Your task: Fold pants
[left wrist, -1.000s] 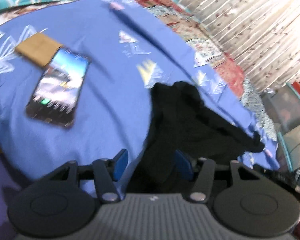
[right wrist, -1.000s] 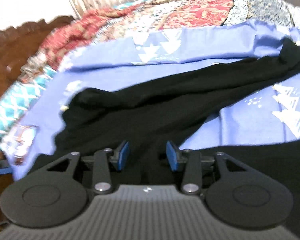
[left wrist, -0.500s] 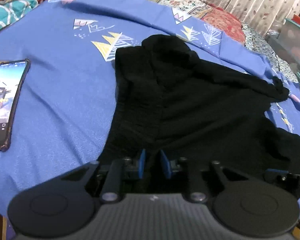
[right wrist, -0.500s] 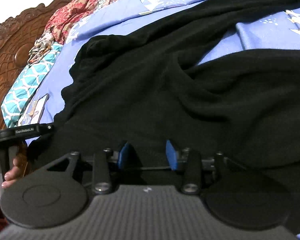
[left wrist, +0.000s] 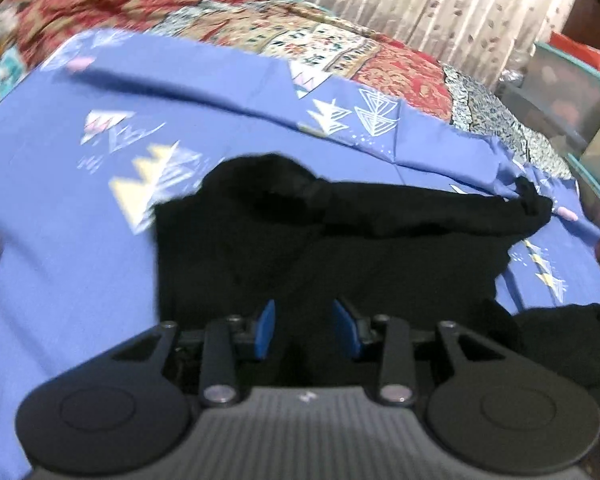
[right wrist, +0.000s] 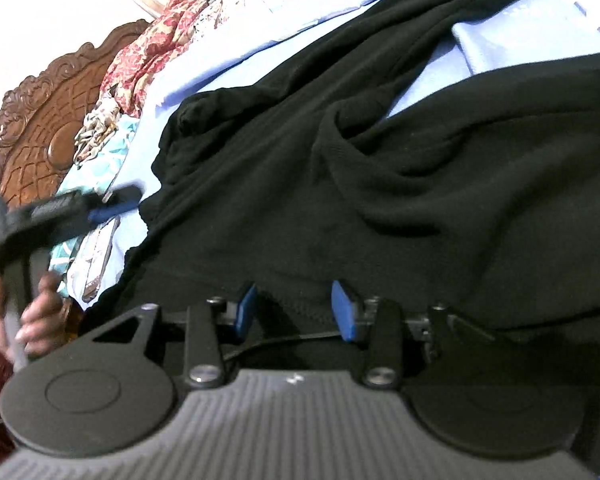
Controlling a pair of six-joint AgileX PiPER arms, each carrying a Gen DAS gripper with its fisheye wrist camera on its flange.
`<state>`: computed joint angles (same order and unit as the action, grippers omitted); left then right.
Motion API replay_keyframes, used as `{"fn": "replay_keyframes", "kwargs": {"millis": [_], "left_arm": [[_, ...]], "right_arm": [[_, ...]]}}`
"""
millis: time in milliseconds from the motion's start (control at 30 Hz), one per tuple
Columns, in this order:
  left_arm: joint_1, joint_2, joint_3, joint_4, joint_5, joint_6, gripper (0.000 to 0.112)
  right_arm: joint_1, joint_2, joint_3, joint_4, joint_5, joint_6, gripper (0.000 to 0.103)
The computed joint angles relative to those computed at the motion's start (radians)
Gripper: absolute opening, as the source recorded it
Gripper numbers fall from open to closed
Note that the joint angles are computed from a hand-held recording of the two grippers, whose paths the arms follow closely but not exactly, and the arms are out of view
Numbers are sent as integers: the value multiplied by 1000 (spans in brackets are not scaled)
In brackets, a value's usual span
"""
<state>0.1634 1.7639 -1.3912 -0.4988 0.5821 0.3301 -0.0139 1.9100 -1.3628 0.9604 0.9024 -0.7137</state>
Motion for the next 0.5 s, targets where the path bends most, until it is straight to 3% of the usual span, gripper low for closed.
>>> {"fn": "replay_keyframes", "kwargs": {"millis": [100, 200, 300, 400, 500], "left_arm": [[-36, 135, -149, 170, 21, -183, 34], [-35, 269, -256, 319, 54, -377, 19], [-27, 229, -133, 248, -99, -317, 18], [-84, 175, 11, 452, -274, -472, 19], [-109, 168, 36, 597, -306, -604, 19]], "right_arm": [[-26, -1, 0, 3, 29, -16, 44], [-53, 6, -8, 3, 62, -39, 44], [-65, 8, -10, 5, 79, -45, 44], [-75, 20, -31, 0, 106, -40, 44], [-101, 42, -79, -15, 166, -17, 44]]}}
